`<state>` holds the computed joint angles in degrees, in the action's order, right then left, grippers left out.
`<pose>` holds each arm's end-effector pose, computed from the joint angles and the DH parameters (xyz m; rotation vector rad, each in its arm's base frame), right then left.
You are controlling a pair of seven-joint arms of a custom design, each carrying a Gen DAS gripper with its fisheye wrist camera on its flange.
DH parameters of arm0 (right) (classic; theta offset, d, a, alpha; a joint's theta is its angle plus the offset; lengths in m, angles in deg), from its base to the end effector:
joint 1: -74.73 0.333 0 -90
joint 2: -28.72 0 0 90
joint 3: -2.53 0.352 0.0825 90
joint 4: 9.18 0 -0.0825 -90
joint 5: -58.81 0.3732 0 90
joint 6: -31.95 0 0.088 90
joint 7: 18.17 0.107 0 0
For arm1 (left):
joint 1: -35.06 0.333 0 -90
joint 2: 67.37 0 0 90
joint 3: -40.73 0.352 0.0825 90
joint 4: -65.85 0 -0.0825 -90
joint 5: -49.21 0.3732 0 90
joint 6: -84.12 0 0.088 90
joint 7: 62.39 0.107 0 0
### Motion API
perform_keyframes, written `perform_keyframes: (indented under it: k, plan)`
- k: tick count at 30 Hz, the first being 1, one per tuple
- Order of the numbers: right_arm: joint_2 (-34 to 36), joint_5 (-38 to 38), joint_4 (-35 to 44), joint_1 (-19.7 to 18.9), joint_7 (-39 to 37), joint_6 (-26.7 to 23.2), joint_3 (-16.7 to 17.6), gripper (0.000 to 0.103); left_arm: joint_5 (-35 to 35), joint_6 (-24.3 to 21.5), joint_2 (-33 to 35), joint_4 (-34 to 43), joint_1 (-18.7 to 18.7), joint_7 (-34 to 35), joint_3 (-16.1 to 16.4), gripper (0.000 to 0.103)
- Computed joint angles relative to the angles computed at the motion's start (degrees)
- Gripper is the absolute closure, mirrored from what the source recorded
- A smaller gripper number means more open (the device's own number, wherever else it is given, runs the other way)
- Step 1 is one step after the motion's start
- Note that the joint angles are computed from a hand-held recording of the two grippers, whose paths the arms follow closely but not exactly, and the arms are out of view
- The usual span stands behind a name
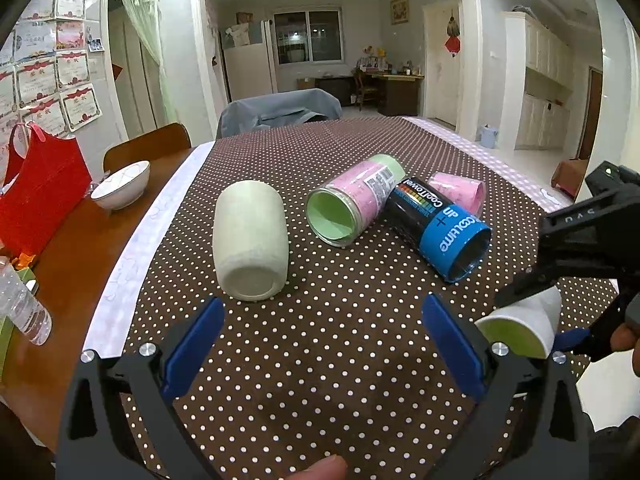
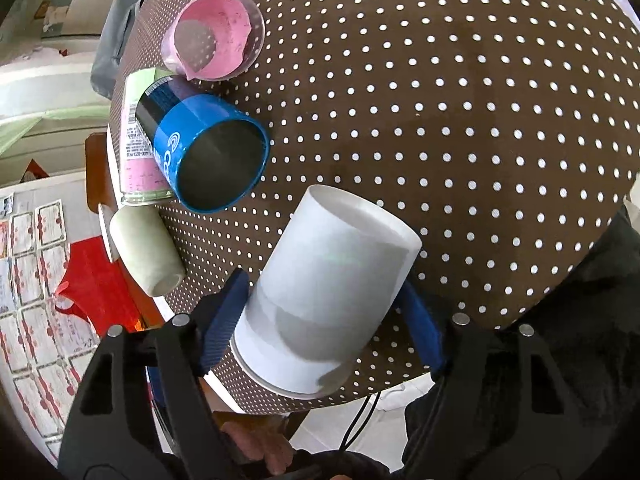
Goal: Flip cup upside down
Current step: 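Close the right gripper around the white cup lying on its side, then rotate the white cup rim-down with the right gripper and set it on the table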
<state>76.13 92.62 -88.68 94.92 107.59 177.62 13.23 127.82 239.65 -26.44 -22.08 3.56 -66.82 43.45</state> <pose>0.6920 0.3597 0.2840 -1.2291 2.3586 0.6283 0.6312 -0.3953 0.2958 -1.6195 1.7051 -0.7313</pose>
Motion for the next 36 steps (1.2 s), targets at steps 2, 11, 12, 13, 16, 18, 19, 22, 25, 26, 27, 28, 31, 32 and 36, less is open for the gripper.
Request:
perform_keyframes:
  k: [2, 11, 12, 13, 16, 18, 19, 22, 25, 26, 27, 28, 31, 32, 36]
  plan:
    - [1.4, -1.5, 2.6, 0.8, 1.1, -1.7, -0.9, 0.029, -0.5, -0.6, -0.2, -0.2, -0.2, 0.4, -0.2, 0.005]
    - [8.4, -5.5, 15.2, 1.5, -1.9, -7.6, -0.4, 0.032, -4.1, -3.9, -0.3, 0.2, -1.4, 2.5, -1.1, 0.005]
    - [8.8, -5.0, 15.6, 1.1, -3.6, -7.4, 0.4, 0.036, -4.6, -4.4, -0.4, 0.2, -1.6, 2.7, -1.2, 0.005]
    - [9.1, -4.8, 15.9, 1.2, -4.6, -7.4, 0.7, 0.037, -4.9, -4.8, -0.5, 0.2, -1.7, 3.0, -1.2, 0.005]
    - [9.1, -4.8, 16.2, 1.6, -8.6, -6.0, 1.1, 0.038, -5.8, -6.6, -0.9, 0.1, -2.2, 3.5, -1.3, 0.005]
    - [9.4, -4.7, 16.8, 1.9, -10.6, -5.1, 1.3, 0.039, -6.4, -8.2, -1.3, 0.0, -2.7, 3.8, -1.4, 0.005]
    - [8.9, -4.3, 15.7, 1.6, -12.8, -4.0, 1.8, 0.039, -6.5, -8.8, -1.4, 0.0, -2.8, 3.8, -1.5, 0.005]
    - [6.4, -3.1, 11.2, 0.9, -18.0, -0.7, 2.6, 0.039, -7.0, -11.2, -2.1, -0.1, -3.4, 3.7, -1.9, 0.005]
    - [4.8, -1.9, 8.3, 0.0, -23.1, 1.6, 3.4, 0.039, -7.6, -13.6, -2.3, 0.1, -4.0, 3.7, -2.4, 0.005]
    - [3.7, -1.3, 6.2, -0.4, -25.0, 2.9, 3.8, 0.039, -7.7, -14.5, -2.4, 0.3, -4.3, 3.7, -2.5, 0.005]
    - [3.1, -1.0, 5.2, -0.6, -26.8, 4.1, 3.9, 0.039, -7.9, -15.4, -2.4, 0.5, -4.5, 3.7, -2.7, 0.005]
    - [2.5, -0.5, 4.1, -0.9, -28.3, 5.0, 4.2, 0.039, -8.2, -16.5, -2.5, 0.7, -4.8, 3.8, -2.9, 0.005]
    - [0.5, 1.2, 0.7, -2.1, -34.3, 9.2, 5.4, 0.039, -8.4, -19.9, -2.9, 1.2, -6.0, 3.2, -3.3, 0.005]
    - [-0.1, 1.6, -0.2, -2.4, -36.4, 10.8, 5.8, 0.039, -8.6, -20.7, -3.0, 1.4, -6.1, 3.0, -3.4, 0.005]
    - [-2.4, 2.3, -4.6, -3.3, -45.4, 19.4, 7.2, 0.039, -9.2, -24.9, -3.4, 2.3, -7.1, 1.9, -3.9, 0.005]
